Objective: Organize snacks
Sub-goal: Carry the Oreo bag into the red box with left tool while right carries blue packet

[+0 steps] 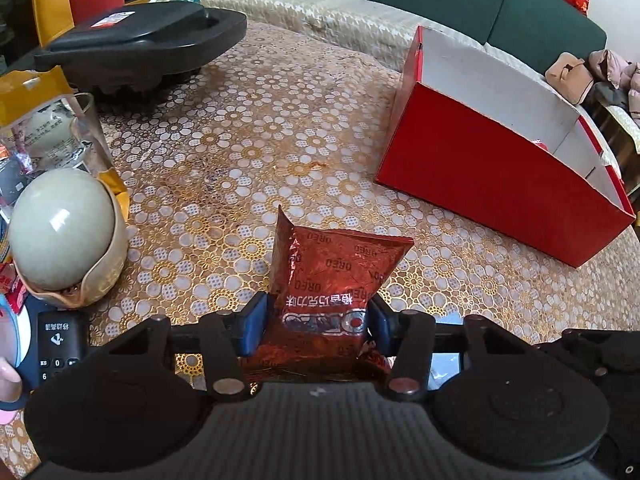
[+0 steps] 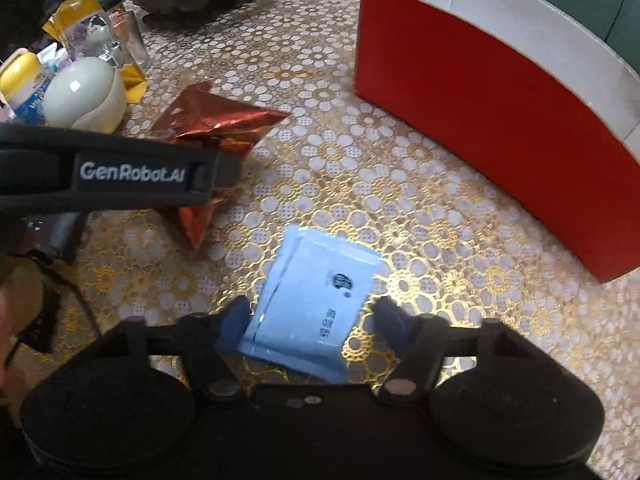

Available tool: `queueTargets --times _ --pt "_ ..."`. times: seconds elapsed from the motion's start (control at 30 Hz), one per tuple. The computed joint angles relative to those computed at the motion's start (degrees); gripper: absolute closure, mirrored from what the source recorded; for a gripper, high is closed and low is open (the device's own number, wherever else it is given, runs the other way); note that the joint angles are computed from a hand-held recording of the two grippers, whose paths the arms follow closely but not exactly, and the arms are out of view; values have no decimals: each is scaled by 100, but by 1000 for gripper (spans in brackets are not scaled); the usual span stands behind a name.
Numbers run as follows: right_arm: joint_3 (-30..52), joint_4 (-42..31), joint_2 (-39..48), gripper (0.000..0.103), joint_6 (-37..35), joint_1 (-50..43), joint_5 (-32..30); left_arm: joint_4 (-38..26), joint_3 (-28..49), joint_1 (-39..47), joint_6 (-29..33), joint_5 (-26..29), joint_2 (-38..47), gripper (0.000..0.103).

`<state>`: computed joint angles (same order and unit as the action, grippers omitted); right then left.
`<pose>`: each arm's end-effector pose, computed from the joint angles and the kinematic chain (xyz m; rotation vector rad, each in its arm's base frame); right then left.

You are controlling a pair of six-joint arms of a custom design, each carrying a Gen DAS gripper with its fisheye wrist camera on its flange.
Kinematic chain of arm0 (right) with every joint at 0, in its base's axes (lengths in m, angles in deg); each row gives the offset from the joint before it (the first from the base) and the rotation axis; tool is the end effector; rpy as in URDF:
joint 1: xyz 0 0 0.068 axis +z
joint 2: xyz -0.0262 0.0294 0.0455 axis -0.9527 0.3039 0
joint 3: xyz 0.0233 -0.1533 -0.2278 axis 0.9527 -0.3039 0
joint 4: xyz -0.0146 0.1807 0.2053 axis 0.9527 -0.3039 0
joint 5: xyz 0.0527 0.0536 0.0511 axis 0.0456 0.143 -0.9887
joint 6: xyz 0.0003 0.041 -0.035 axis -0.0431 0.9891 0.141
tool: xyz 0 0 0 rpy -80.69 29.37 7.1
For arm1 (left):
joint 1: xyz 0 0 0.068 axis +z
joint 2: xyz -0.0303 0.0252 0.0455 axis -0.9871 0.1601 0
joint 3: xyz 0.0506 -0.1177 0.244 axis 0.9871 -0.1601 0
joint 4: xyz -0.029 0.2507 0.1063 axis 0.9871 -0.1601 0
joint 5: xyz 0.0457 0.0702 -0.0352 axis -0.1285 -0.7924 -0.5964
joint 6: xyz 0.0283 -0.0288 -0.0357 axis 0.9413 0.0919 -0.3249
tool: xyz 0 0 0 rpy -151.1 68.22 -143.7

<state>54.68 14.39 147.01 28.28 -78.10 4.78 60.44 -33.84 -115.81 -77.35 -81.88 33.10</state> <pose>0.2488 -0.0158 0.1029 -0.6117 2.6439 0.1972 0.2594 -0.1699 0.1016 -0.1475 2.5547 -0.1208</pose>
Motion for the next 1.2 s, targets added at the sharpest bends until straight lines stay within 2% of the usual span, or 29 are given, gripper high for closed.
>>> queueTargets --times 0.03,0.33,0.6,0.93,1.2 --pt "3 27 12 56 3 5 25 -2 -11 -2 -15 4 -12 51" --pt "110 -436 -299 56 -175 -539 -364 -364 74 -253 -232 -192 -219 51" --pt "573 -1480 -849 56 -948 -1750 -1280 -1095 480 -697 -456 -520 -641 51" --pt "1738 -2620 -586 56 -1765 -3118 -2329 -2173 1820 -1421 -429 -1197 -481 51" --pt "2865 -2817 102 56 -1909 -3623 -2727 -2809 3395 -1684 64 -1542 421 51"
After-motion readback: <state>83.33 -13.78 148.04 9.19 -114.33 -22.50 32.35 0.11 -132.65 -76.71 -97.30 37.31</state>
